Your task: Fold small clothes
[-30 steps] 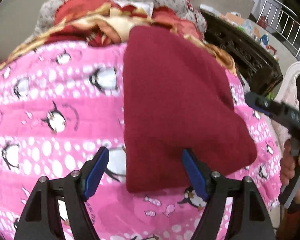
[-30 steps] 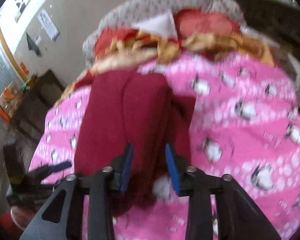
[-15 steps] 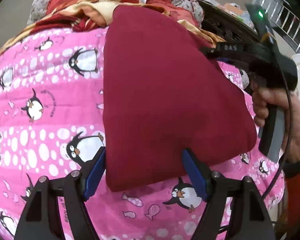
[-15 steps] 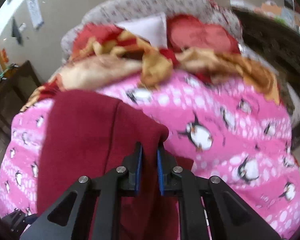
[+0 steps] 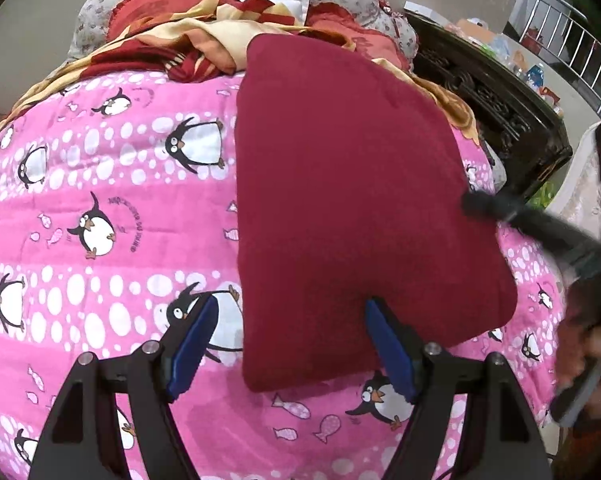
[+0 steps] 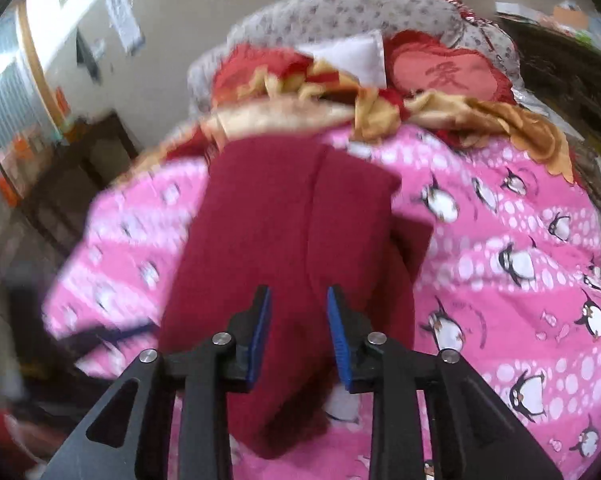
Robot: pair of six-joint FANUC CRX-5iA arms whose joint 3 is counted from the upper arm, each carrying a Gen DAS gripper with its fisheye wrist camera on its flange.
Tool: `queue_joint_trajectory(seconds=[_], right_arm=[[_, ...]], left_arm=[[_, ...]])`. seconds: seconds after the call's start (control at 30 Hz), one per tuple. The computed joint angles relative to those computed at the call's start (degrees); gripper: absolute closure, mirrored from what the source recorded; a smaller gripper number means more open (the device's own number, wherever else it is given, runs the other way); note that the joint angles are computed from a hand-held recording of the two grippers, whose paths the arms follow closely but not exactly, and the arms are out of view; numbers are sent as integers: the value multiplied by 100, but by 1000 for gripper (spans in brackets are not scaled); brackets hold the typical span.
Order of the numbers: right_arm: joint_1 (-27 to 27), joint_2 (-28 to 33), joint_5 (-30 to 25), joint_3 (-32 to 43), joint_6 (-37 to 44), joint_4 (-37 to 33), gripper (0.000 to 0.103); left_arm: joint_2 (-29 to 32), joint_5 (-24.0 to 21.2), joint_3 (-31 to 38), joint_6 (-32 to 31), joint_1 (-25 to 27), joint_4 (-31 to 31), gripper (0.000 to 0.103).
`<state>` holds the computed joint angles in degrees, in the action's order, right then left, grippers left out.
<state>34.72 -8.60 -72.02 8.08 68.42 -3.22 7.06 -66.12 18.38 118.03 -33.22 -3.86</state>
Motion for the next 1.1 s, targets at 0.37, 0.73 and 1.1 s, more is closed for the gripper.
queue_joint_trajectory(seconds=[0.37, 0.73, 1.1], right_arm=[[-218, -266, 266, -442, -385, 110, 36], [-1778, -34, 724, -442, 431, -2287, 20], [-1863, 412, 796, -231, 863, -3018, 7]], left_arm=[[43, 15, 143, -155, 142, 45, 22], [58, 1393, -1044, -1509, 1193, 2810, 6], [724, 1441, -817, -2310, 1127, 3580, 5]])
